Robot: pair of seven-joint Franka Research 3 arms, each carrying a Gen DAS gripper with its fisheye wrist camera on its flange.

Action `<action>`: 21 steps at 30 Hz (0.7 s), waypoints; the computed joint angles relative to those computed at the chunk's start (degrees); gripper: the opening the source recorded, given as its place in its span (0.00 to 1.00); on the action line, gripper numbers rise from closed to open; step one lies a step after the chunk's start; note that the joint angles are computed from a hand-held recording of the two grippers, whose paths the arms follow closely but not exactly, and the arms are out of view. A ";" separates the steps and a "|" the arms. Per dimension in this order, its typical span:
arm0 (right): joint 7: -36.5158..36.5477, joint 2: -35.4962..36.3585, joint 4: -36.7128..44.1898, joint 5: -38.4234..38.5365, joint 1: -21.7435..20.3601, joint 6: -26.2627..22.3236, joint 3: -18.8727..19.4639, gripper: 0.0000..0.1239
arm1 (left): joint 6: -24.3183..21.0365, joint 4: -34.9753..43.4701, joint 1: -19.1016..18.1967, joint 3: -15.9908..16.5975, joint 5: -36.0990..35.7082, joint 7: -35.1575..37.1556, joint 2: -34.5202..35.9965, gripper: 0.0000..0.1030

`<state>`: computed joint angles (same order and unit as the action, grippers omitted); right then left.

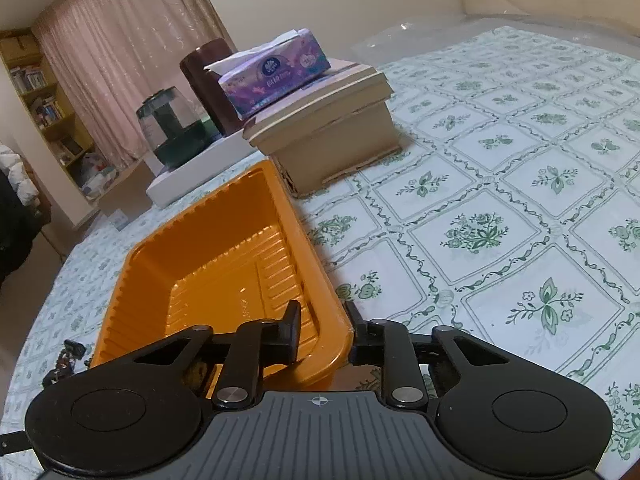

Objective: Organize jewelry
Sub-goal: 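Grasp the rim of the orange tray with the right gripper and tilt it up, then grasp the reddish-brown bead bracelet with the left gripper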

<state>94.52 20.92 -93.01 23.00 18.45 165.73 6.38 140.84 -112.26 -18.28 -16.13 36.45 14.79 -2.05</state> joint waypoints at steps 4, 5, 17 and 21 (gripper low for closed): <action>2.83 -0.17 0.06 -2.88 1.96 0.35 -2.04 0.09 | -0.26 -0.16 0.04 -0.01 0.46 -0.62 -0.37 0.95; 3.97 -0.39 -0.07 -4.82 2.97 0.46 -3.11 0.09 | -0.26 -0.27 0.08 -0.01 0.54 -0.77 -0.47 0.95; 34.34 -3.28 -0.91 -40.93 20.28 1.34 -20.70 0.08 | 2.37 -3.79 1.23 -0.25 4.99 -5.19 -2.87 0.94; 43.92 -3.66 0.19 -52.02 24.02 -1.60 -23.61 0.08 | 4.57 -5.29 2.01 -0.06 5.99 -5.41 -3.26 0.87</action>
<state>138.43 17.26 -92.83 -29.02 42.47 164.13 -17.23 145.41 -117.55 -16.26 -16.19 42.44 9.38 -5.30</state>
